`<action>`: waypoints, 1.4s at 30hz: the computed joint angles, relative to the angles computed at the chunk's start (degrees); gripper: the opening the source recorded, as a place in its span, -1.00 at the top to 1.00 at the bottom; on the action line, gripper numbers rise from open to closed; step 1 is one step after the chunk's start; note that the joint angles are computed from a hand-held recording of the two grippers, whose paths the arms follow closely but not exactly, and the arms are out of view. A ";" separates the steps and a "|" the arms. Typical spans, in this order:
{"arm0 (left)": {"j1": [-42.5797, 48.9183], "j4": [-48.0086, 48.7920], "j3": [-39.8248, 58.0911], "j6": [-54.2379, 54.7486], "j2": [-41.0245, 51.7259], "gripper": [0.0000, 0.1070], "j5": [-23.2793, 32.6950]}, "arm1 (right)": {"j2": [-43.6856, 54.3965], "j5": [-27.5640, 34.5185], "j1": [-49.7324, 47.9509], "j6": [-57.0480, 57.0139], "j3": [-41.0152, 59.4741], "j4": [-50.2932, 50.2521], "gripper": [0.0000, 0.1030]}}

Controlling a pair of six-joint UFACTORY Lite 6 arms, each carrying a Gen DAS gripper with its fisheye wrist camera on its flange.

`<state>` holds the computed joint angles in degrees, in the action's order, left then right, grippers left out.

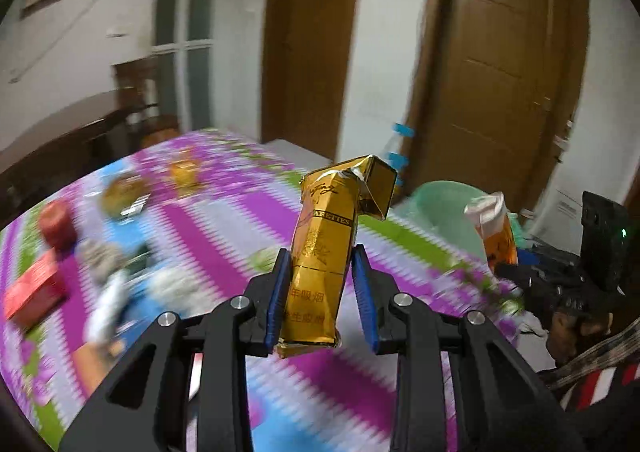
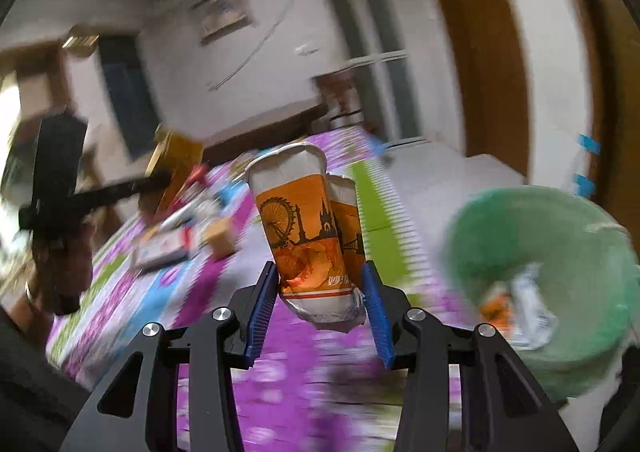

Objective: Collect trash
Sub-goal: 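Carry the paper cup and gold wrapper over the green bin and release the cup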

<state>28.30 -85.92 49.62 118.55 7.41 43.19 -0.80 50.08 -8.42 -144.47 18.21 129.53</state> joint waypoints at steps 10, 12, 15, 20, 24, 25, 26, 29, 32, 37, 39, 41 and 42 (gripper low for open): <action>-28.26 5.53 15.92 -17.32 12.01 0.44 -13.41 | -2.05 -4.16 -33.54 19.39 9.95 -20.75 0.14; -32.23 8.25 20.22 -22.02 15.16 0.44 -15.98 | -0.67 -7.10 -33.23 23.30 12.89 -23.03 0.14; -37.08 17.47 27.90 -35.60 20.83 0.44 -17.23 | 1.96 -12.09 -31.66 28.78 17.05 -26.50 0.14; -43.11 31.95 39.34 -55.62 28.69 0.44 -18.53 | 6.70 -18.37 -29.09 42.40 25.37 -38.58 0.14; -47.25 42.15 45.80 -68.75 33.44 0.44 -20.86 | 9.27 -22.50 -26.02 52.40 30.90 -46.90 0.13; -48.82 46.82 47.60 -74.05 35.05 0.44 -21.89 | 10.34 -23.42 -25.63 56.02 32.82 -50.22 0.13; -49.69 50.02 48.98 -77.48 36.17 0.44 -22.38 | 11.63 -23.98 -25.22 59.53 34.85 -53.74 0.12; -52.91 63.16 51.81 -91.72 39.15 0.44 -24.36 | 14.64 -26.10 -23.36 68.46 38.98 -62.04 0.13; -54.94 73.14 53.77 -102.61 41.12 0.44 -24.53 | 19.25 -27.70 -21.21 77.80 44.01 -71.21 0.13; -56.58 82.66 58.14 -111.96 44.87 0.44 -23.10 | 25.25 -29.52 -17.67 87.56 50.73 -81.23 0.15; -56.96 85.84 60.29 -115.30 46.75 0.44 -22.27 | 26.96 -29.64 -17.74 85.14 51.95 -79.00 0.17; -57.56 87.75 63.37 -117.21 48.76 0.43 -20.71 | 28.14 -29.56 -17.08 86.24 53.95 -79.18 0.19; -57.81 89.28 63.58 -118.53 48.96 0.43 -20.74 | 27.59 -28.75 -17.22 85.02 53.97 -77.78 0.19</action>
